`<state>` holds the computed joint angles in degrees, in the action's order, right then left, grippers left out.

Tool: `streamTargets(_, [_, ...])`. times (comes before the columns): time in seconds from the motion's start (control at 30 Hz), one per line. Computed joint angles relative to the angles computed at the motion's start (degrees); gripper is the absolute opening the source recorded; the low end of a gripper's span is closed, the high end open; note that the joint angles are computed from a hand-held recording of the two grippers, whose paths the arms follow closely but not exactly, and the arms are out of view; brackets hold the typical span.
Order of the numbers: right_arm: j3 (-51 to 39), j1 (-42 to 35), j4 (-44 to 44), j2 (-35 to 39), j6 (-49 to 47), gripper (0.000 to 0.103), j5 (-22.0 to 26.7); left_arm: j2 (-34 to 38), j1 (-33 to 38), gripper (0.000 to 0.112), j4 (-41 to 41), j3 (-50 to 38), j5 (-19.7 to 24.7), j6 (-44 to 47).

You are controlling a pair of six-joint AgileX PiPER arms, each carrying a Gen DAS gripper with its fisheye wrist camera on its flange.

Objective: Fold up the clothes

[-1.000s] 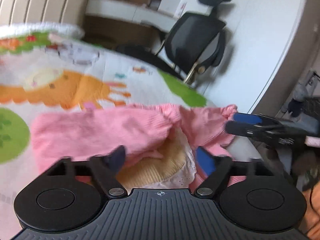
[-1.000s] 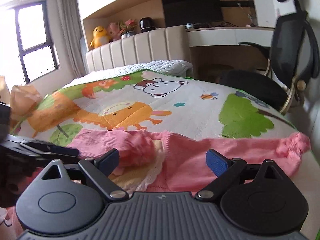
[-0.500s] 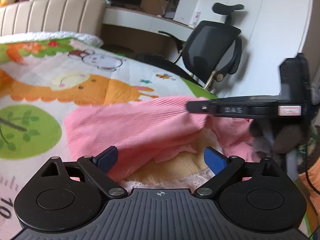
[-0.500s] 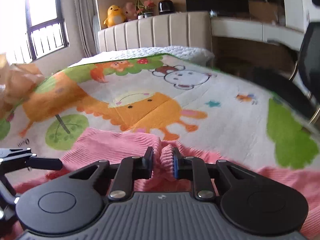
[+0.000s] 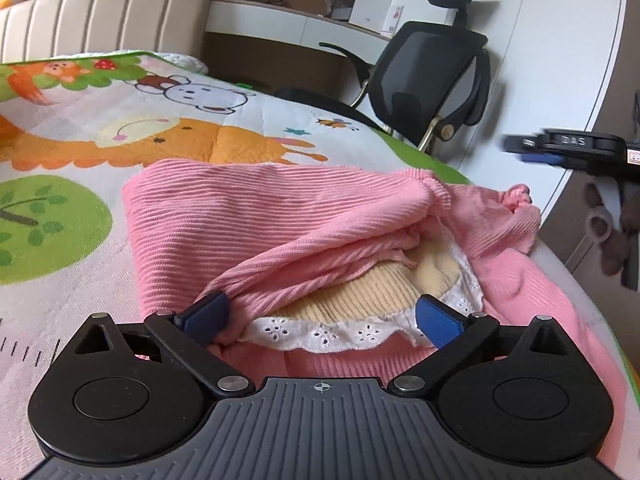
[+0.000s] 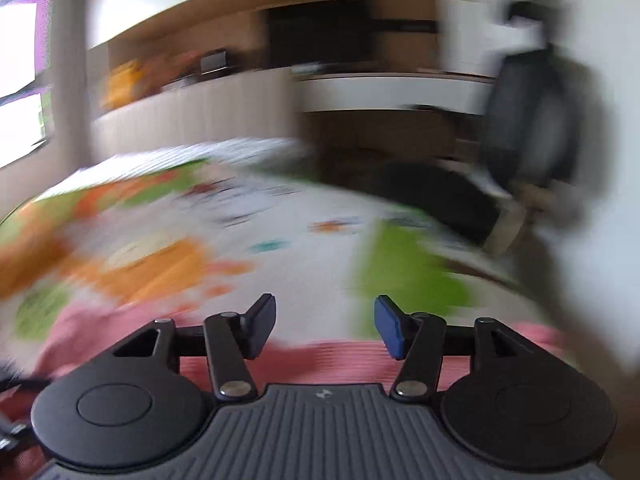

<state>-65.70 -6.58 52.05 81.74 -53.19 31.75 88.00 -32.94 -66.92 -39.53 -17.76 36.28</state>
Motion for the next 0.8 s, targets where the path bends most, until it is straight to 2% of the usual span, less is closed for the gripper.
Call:
streamTargets(0.1, [-2.6, -8.7, -0.2, 4.4, 8.8, 0.056, 0.2, -0.2, 0.0, 0.103, 2.9, 0.5, -0.1, -3.4])
streamTargets(0.23, [-5.2, -16.8, 5.6, 10.8, 12.6, 0.056, 6.3, -0.7, 1.1, 0.103, 11.5, 1.7, 0.1, -12.8])
streamTargets(0.33, [-6.1, -16.8, 6.1, 13.7, 13.5, 0.056, 7.3, -1.0, 1.9, 0.103, 17.5, 2.6, 0.1, -19.4])
streamTargets(0.53, [-9.0, -11.2, 5.8, 19.6, 12.5, 0.056, 8.8, -1.1, 2.2, 0.103, 21.2, 3.2, -0.3, -23.6])
streamTargets(0.57, [-9.2, -9.2, 3.4, 19.4, 12.2, 0.050, 7.1, -1.1, 2.3, 0.103, 21.6, 3.2, -0.3, -24.1])
streamTargets(0.6, [-9.5, -7.0, 0.1, 18.9, 12.3, 0.039, 5.0, -1.2, 2.3, 0.103, 22.2, 3.4, -0.4, -24.8])
streamTargets(0.63, [-9.9, -5.5, -1.2, 17.6, 11.9, 0.016, 4.9, -1.2, 2.3, 0.103, 22.6, 3.4, -0.4, -25.2])
streamTargets(0.7, [-11.3, -3.0, -2.4, 14.8, 10.5, 0.012, 5.9, -1.3, 2.4, 0.103, 23.1, 3.5, -0.4, -25.8])
streamTargets(0.8, [-10.0, 0.5, 5.5, 6.4, 1.4, 0.011, 9.0, -1.2, 2.6, 0.103, 23.7, 3.4, -0.2, -26.4])
